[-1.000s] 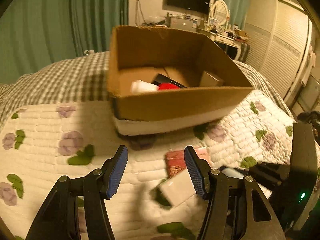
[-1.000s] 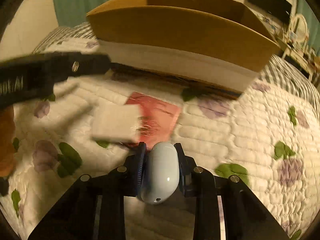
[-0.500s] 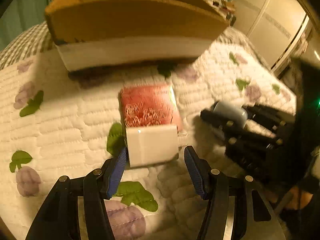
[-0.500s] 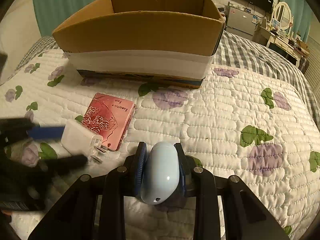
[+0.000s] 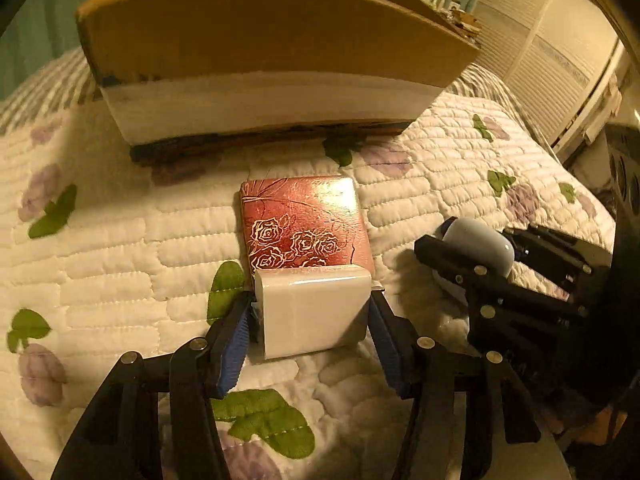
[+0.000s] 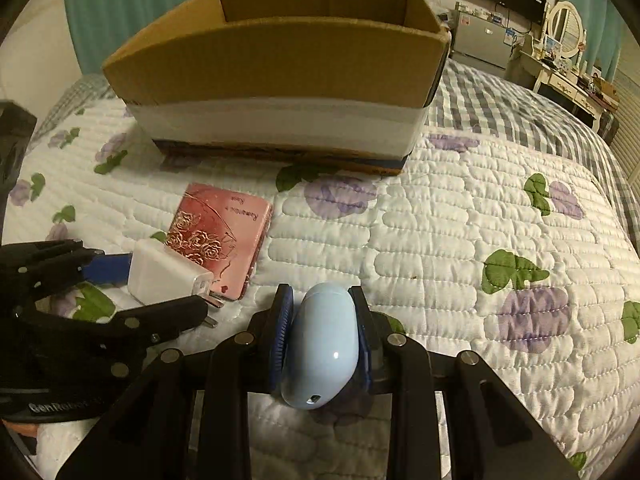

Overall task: Organize rigid objects
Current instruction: 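Grasp white power bank with left tool while right tool grasps light-blue earbud case, then lower power bank into box with left tool while right tool lowers earbud case inside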

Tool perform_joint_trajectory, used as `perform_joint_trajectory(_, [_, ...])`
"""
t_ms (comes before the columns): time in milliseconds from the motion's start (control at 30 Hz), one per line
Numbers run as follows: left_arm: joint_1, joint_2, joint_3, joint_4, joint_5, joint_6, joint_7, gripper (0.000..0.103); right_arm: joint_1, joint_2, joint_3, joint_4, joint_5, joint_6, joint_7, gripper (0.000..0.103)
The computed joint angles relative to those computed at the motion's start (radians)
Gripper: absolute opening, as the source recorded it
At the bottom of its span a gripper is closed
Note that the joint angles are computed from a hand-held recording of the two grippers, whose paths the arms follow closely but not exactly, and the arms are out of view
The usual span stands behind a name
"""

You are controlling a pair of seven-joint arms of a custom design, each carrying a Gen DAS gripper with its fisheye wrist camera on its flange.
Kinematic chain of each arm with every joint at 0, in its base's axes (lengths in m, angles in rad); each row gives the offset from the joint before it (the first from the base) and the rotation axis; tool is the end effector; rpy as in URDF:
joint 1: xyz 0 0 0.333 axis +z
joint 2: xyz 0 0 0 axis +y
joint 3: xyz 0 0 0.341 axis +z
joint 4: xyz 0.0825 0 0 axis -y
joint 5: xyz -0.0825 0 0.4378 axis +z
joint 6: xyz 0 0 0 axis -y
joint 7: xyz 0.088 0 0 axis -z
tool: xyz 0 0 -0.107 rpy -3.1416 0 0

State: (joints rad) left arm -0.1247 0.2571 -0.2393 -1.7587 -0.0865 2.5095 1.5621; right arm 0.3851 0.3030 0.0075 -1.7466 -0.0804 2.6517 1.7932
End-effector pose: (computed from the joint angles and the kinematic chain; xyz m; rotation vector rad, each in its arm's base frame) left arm 0.6822 -0.2438 0.4801 -1.7366 2.2956 -0.7101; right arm 0.6832 0.2847 0.4670 -2.0350 1.6163 -0.4376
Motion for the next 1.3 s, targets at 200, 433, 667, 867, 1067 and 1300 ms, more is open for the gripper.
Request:
perform_joint_trajectory(200, [0.007, -0.058, -0.001, -0.081, -0.013, 0.126, 0.025, 0.056, 0.003, -0.02, -0.004, -0.022, -0.01, 0.023, 0.021, 0.027])
perform_joint_trajectory(433, [-0.004, -0.103, 0.021, -0.132, 0.03, 0.168, -0.046, 0.056, -0.024, -0.066, 0.01, -0.082, 0.04, 0.064, 0.01, 0.026])
perform_joint_trajectory(667, [-0.013, -0.168, 0.034, -0.191, 0.087, 0.201, -0.116, 0.056, -0.013, -0.112, -0.001, -0.126, -0.034, 0.134, 0.038, 0.024])
perform_joint_trajectory(867, [-0.023, -0.215, 0.046, -0.219, 0.15, 0.238, -0.194, 0.056, -0.014, -0.158, 0.012, -0.148, -0.049, 0.17, 0.039, 0.024])
perform_joint_trajectory(1067, [-0.026, -0.266, 0.053, -0.228, 0.205, 0.272, -0.257, 0.056, -0.026, -0.227, 0.027, -0.193, -0.073, 0.201, 0.048, 0.024])
perform_joint_trajectory(1300, [-0.022, -0.326, 0.06, -0.228, 0.286, 0.318, -0.314, 0.056, -0.058, -0.306, 0.052, -0.21, -0.17, 0.244, 0.134, 0.024])
